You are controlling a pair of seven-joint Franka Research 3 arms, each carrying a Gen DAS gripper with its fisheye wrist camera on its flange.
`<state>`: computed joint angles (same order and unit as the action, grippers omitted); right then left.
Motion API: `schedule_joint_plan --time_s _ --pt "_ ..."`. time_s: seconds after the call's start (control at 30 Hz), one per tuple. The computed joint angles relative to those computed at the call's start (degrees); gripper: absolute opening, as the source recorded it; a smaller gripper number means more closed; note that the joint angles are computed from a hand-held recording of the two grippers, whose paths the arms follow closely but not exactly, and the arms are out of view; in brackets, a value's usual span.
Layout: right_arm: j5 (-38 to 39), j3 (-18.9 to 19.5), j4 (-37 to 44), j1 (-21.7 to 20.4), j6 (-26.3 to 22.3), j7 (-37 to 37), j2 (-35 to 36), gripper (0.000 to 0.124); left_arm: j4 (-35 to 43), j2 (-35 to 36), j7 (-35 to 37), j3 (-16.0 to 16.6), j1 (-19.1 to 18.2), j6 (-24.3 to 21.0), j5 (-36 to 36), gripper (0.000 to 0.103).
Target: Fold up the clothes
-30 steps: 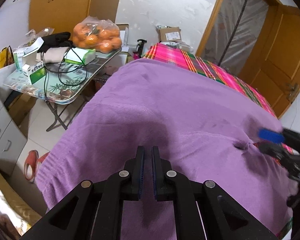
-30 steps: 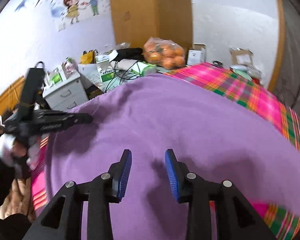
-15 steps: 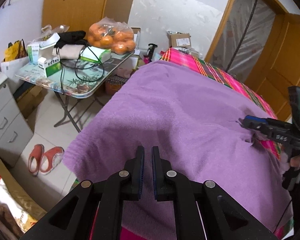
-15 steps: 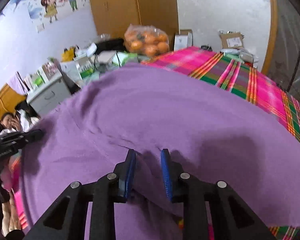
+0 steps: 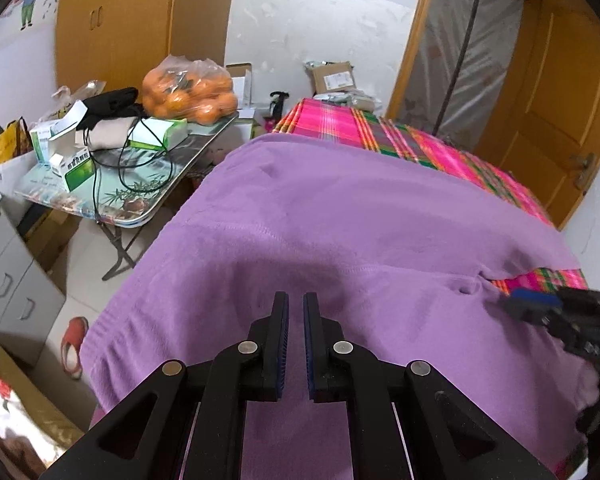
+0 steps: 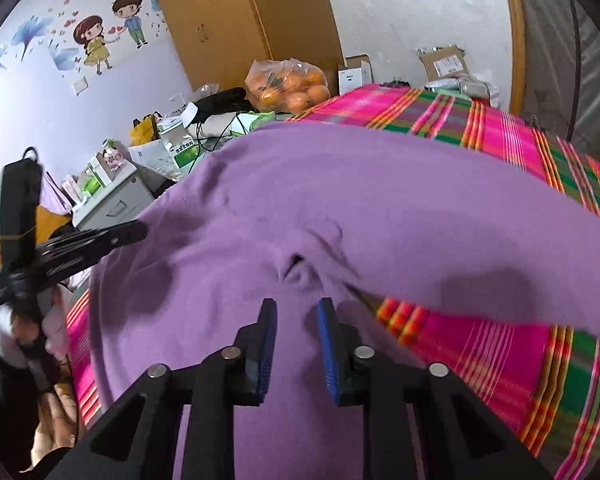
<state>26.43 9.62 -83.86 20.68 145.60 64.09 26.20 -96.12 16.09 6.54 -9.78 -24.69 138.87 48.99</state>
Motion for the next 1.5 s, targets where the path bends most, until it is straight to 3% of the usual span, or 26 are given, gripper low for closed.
schedule_joint_plan --time_s 0.2,0.4,0.7,0.8,1.0,1.1,1.2,1.27,1.47,1.5 --pt "-2.00 -1.25 -4.20 0.59 0.75 1.21 -2.14 0.017 3.96 3.57 4.12 0.13 0.02 -1.92 -3.26 0.007" --pt "-6.38 -2.29 -7.67 1.82 5.22 2.03 -3.15 0.013 4.34 4.52 3.86 1.10 -0.95 -2.05 -3.50 0.007" --pt "-4.64 -0.62 -6.59 0.16 3.48 -0.18 -2.65 0.021 4.31 4.63 3.91 1.25 -0.81 -1.44 -3.75 0.007" --pt "-5.12 -1.68 -7.15 0.62 3.04 1.89 -3.50 0.019 4.25 4.62 4.00 1.31 -0.76 -1.12 -3.87 0.007" --pt "-5.47 -3.93 -15.31 -0.35 7.61 5.97 -8.80 0.018 3.65 4.36 3.54 1.41 -0.48 0.02 -3.96 0.007" --pt "-1.83 -4.42 -20.96 -3.17 10.48 8.33 -12.37 0.002 3.82 4.50 3.56 1.43 -0.59 -0.16 -3.90 0.007" --pt "-3.58 -6.64 -27.22 -3.83 15.32 14.27 -16.67 0.006 3.77 4.52 3.32 1.46 -0.65 0.03 -3.84 0.007" --pt "-2.00 -6.46 -31.23 -5.29 17.25 14.09 -19.98 0.006 3.67 4.48 3.20 1.47 -0.60 0.28 -3.87 0.007" --pt "-3.22 -6.56 -36.64 -6.47 15.99 14.38 -24.06 0.007 3.63 4.45 3.40 1.49 -0.59 0.14 -3.85 0.008" --pt "-3.63 -6.80 -36.83 -6.70 15.87 15.40 -23.90 0.002 3.70 4.47 3.49 1.48 -0.62 -0.02 -3.84 0.008"
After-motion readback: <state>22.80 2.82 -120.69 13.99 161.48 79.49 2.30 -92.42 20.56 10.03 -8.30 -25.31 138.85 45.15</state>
